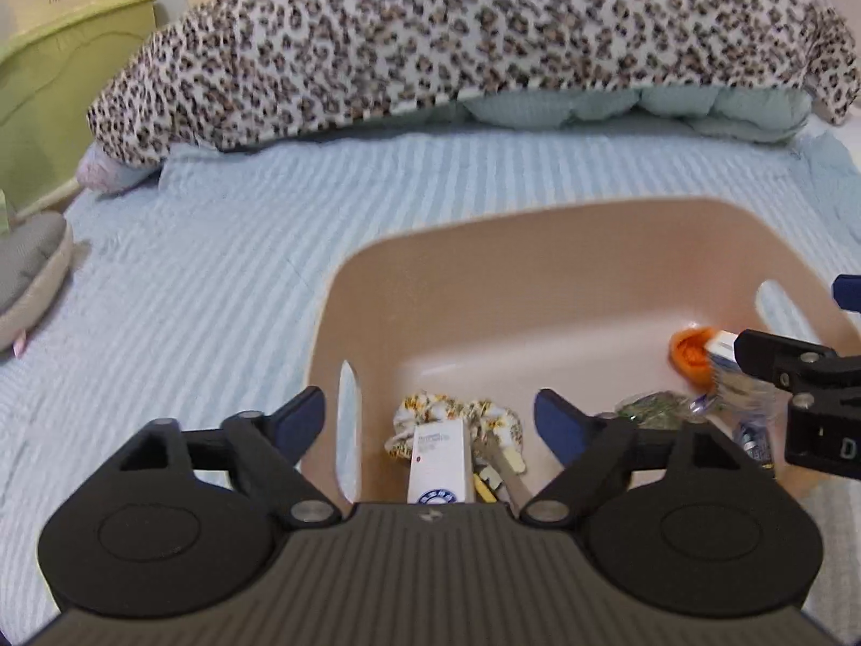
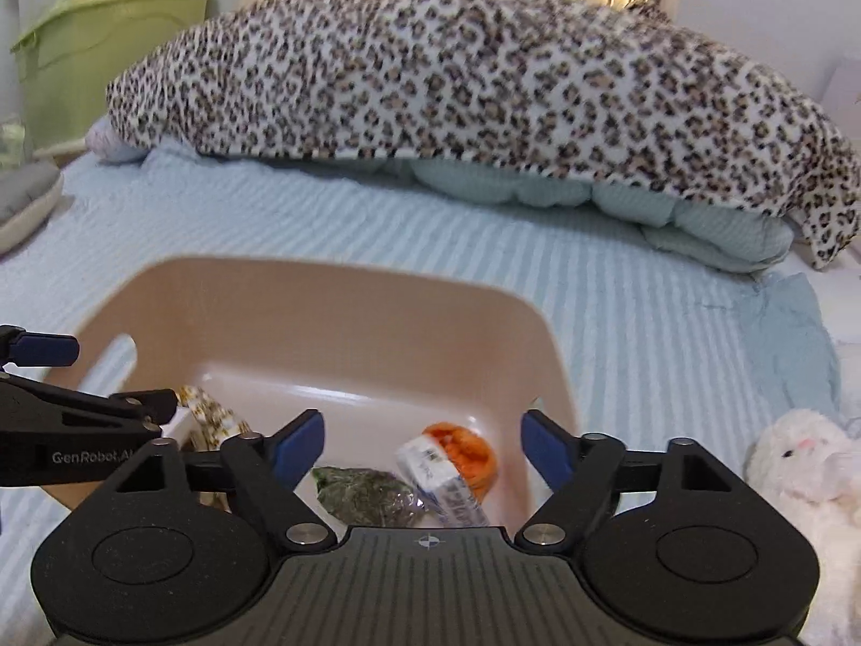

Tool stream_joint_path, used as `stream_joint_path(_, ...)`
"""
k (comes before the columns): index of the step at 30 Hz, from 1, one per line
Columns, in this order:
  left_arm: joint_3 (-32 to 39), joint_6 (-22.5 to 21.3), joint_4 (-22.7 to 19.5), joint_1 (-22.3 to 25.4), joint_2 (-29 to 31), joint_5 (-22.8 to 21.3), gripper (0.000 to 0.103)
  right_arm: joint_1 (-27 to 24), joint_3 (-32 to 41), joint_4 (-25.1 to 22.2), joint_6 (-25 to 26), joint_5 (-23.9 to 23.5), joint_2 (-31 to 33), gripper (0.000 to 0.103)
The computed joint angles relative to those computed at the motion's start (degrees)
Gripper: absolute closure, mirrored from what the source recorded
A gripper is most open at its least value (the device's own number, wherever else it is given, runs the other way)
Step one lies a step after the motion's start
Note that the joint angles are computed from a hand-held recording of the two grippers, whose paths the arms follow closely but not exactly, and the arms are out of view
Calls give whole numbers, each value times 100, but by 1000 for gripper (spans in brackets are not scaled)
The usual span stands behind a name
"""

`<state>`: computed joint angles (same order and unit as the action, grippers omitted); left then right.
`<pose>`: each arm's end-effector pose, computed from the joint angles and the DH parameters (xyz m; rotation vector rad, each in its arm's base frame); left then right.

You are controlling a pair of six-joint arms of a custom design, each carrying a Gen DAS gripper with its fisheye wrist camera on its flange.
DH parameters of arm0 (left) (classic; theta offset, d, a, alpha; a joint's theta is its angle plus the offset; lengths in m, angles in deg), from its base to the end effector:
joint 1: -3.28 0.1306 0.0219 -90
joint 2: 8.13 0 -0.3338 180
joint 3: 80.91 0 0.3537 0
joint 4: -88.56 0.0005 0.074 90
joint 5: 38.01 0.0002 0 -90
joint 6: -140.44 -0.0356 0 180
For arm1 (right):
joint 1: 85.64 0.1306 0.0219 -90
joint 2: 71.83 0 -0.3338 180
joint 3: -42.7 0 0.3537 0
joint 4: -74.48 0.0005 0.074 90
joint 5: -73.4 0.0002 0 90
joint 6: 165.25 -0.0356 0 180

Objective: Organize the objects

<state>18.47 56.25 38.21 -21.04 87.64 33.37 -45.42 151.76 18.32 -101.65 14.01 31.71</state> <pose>0.4438 -0.1887 0.4064 0.2253 2.3251 0.1288 0.4078 0.3205 0.4081 -0.0530 2.2994 -0.0739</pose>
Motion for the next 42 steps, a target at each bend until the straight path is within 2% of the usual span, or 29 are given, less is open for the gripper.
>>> stream_joint_path(3, -36, -19, -12, -81, -190, -56, 14, 113, 1, -61, 76, 250, -216, 5)
stream_joint_path(5, -24, 23, -90, -124, -298, -53, 14, 203, -7, -127, 90, 374, -368, 3)
stream_joint_path(14, -265, 133, -415, -369, -996, -166, 13, 669, -119, -608, -314, 695, -867, 0)
stream_joint_path(22, -925, 222, -587, -672, -1888, -414, 13, 1310, -477, -1076, -1022, 1165, -1291, 0)
stream_joint_path(26, -1306, 410, -674, -814, -2406, -482, 13, 1673, -669, -1274, -1522, 1402, -1474, 0)
stream_joint_path(33, -1799, 549, -868, -1275, -3120, -970, 13, 2281, -772, -1888, -2252, 1758, -1547, 0)
stream_joint_path(35, -1926, 672, -909, -1395, -3310, -1055, 13, 2430, -777, -2051, -2476, 1776, -1562, 0)
stream_joint_path(39, -2089, 1031, -1079, -1524, -3640, -907, 13, 2732, -823, -2327, -2890, 1862, -1638, 0)
stream_joint_path(42, -2210, 1182, -1209, -1732, -3854, -1074, 13, 2952, -838, -2568, -3155, 1925, -1669, 0)
